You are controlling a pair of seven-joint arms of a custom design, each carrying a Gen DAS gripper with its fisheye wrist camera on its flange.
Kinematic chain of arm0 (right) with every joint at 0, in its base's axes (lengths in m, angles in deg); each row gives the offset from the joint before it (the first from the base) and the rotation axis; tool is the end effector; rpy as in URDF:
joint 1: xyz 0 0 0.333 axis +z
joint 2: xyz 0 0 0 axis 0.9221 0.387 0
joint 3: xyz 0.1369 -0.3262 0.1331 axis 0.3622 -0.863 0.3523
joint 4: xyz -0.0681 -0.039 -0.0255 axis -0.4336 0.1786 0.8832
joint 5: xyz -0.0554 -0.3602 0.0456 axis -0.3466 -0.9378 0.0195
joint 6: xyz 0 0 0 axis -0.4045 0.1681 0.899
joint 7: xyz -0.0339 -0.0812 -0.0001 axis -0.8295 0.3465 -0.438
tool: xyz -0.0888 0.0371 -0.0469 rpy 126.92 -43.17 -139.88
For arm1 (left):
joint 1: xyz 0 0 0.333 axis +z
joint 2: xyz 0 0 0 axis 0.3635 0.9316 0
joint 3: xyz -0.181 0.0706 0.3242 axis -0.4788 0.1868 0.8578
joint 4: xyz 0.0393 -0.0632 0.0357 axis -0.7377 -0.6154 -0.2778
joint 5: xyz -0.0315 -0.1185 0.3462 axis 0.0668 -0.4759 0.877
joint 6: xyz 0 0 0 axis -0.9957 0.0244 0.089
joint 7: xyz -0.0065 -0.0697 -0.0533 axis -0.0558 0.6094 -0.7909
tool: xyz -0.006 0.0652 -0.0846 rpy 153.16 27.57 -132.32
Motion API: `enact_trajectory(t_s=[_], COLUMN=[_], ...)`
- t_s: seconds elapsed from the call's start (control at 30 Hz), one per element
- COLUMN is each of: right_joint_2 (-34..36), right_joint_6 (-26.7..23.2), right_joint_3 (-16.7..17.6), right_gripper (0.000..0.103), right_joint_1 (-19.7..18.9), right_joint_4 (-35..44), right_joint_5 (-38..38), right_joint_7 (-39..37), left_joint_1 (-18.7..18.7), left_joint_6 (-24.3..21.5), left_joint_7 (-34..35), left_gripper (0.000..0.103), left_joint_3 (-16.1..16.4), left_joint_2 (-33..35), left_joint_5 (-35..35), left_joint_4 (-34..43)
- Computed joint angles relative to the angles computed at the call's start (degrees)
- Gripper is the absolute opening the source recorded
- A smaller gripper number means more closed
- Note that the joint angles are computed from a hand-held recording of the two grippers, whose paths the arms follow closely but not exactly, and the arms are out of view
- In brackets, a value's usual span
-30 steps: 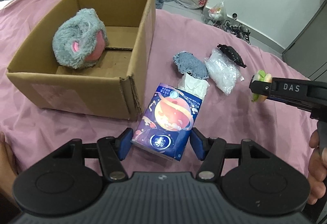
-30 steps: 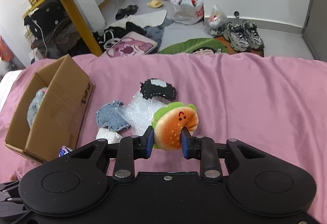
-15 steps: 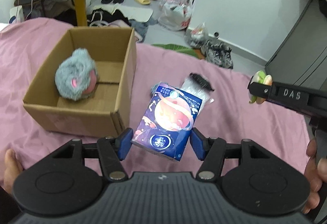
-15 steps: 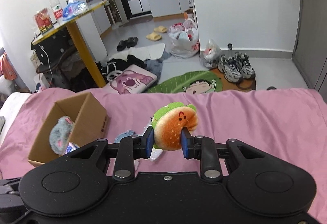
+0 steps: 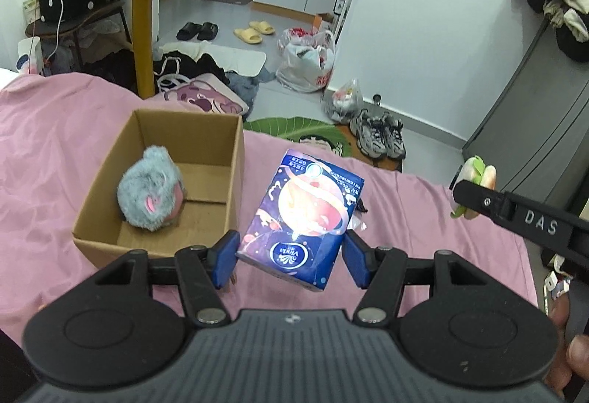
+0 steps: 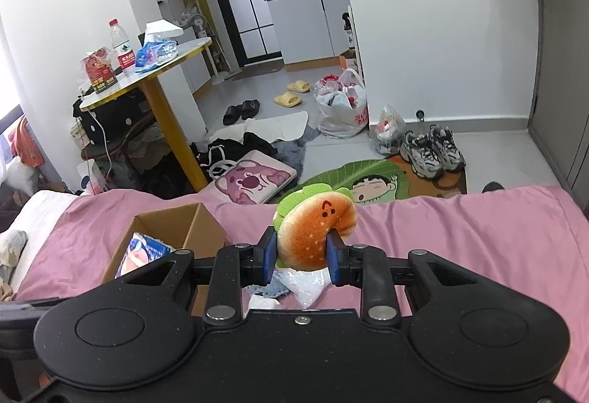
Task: Organize soft objects
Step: 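Carry the tissue pack over the box with the left tool while the right tool lifts the burger plush, then drop the tissue pack into the box with the left tool while the right drops the burger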
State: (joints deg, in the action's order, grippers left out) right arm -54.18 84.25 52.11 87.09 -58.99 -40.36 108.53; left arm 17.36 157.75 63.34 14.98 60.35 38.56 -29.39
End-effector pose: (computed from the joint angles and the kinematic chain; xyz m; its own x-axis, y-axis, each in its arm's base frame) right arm 0.6526 0.0884 0.5546 -0.2993 -0.9264 -0.2286 -0.5045 0.3570 -0.7862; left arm 0.7225 -0.2165 0.5634 -0.3613 -0.9094 0.2059 -0.7540 0.1550 -0.6384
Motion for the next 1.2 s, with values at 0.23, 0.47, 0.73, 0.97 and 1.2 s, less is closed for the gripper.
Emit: enact_trajectory(t_s=[0.23, 0.47, 0.73, 0.97, 1.2], right_joint_2=[0.0, 0.7, 2.1, 4.4, 7.5], right_joint_6=[-0.4, -0.6, 0.0, -0.1, -0.8], right_joint_3=[-0.2, 0.7, 0.6, 0.9, -0.4], right_gripper=[0.027, 0.027, 0.027, 0.027, 0.027], right_joint_1=[1.2, 1.5, 2.8, 3.6, 5.7], right_joint_4=[1.2, 2.8, 4.7, 7.5, 11.0], right_joint_5=[-2.2, -3.8, -3.4, 1.4, 6.8], right_joint_7=[1.2, 1.4, 0.3, -4.4, -8.9], left_joint_1=[1.2, 2.2, 3.1, 2.9, 2.1], left_joint_6=[0.0, 0.1, -0.4, -2.4, -7.3], left_joint_7=[1.1, 1.5, 1.2, -1.3, -3.5], left_gripper=[0.059, 0.059, 0.059, 0.06, 0.06], left_joint_3=[-0.4, -0.1, 0.4, 1.9, 2.8], left_joint_2=[0.3, 1.0, 2.6, 6.5, 12.7], left_joint_5=[-1.1, -1.7, -1.8, -0.3, 1.7], left_joint_4=[1.6, 3.2, 6.0, 12.3, 23.0])
